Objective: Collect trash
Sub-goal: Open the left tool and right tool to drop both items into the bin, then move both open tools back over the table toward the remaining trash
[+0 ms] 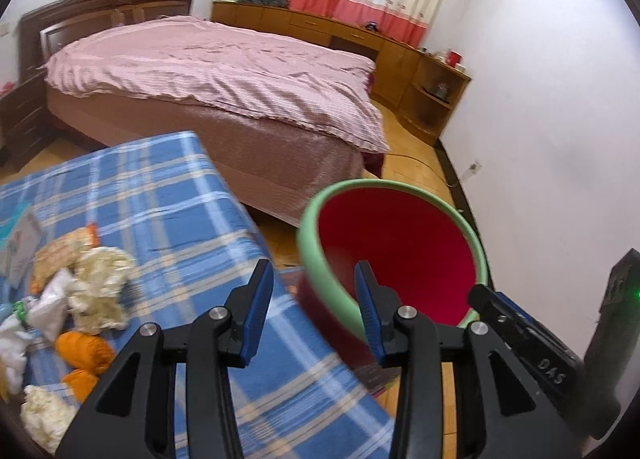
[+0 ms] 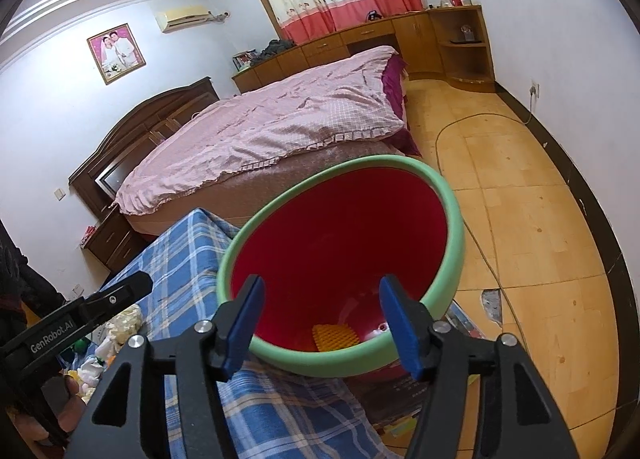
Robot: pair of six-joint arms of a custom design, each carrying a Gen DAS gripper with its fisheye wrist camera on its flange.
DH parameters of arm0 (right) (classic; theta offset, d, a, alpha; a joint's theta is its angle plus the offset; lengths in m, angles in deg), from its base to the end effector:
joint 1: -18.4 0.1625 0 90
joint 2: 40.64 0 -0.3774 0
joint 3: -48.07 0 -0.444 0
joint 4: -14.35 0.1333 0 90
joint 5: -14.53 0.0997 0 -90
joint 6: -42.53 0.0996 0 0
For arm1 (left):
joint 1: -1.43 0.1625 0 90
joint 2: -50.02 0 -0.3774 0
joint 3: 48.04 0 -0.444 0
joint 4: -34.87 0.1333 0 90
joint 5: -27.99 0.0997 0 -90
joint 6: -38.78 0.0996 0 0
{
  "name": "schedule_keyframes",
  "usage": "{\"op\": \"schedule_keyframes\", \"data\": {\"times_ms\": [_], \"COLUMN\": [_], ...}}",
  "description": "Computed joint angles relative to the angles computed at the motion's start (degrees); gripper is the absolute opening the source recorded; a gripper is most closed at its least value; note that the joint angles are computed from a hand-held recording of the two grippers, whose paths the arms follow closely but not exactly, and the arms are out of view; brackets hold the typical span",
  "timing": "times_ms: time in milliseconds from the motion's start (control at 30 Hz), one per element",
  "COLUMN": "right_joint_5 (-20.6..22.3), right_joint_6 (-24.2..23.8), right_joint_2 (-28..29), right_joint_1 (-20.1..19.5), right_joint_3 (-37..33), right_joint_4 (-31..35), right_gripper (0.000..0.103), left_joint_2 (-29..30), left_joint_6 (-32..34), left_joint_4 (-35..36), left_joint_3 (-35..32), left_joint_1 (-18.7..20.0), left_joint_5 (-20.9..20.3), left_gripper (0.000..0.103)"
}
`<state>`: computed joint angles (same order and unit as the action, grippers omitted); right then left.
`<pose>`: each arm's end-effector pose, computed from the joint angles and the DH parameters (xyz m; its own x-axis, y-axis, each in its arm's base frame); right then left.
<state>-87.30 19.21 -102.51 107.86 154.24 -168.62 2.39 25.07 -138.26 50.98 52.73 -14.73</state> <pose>0.1069 -0.6358 0.1957 -0.8999 -0.1116 0.4216 -0.3812 0.6710 -0.6360 -0.2464 -0.6377 0.0894 -0.8752 -0.0382 -0.4823 0.3338 0.6738 -0.6592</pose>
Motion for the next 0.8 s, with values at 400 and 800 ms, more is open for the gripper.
{"op": "schedule_keyframes", "data": {"times_ms": [400,800], "right_joint_5": [2.2,3.5], "right_joint_6": [-0.3,-1.4], "right_joint_2": [-0.5,0.5], "right_joint_1": [3.0,6.7], "right_joint_3": [2.4,3.7], "right_joint_4": [2.2,4.6], "right_gripper": [0.075,0.079], "left_joint_2": [-9.9,-21.9], "left_joint_6": [-5.2,-15.2], "left_joint_4": [0.3,8.1], "left_joint_3": [10.1,20.4], "left_joint_1": [-1.8,-3.7], "left_joint_5": [10.9,20.5], "left_gripper": [0.042,0.042]}}
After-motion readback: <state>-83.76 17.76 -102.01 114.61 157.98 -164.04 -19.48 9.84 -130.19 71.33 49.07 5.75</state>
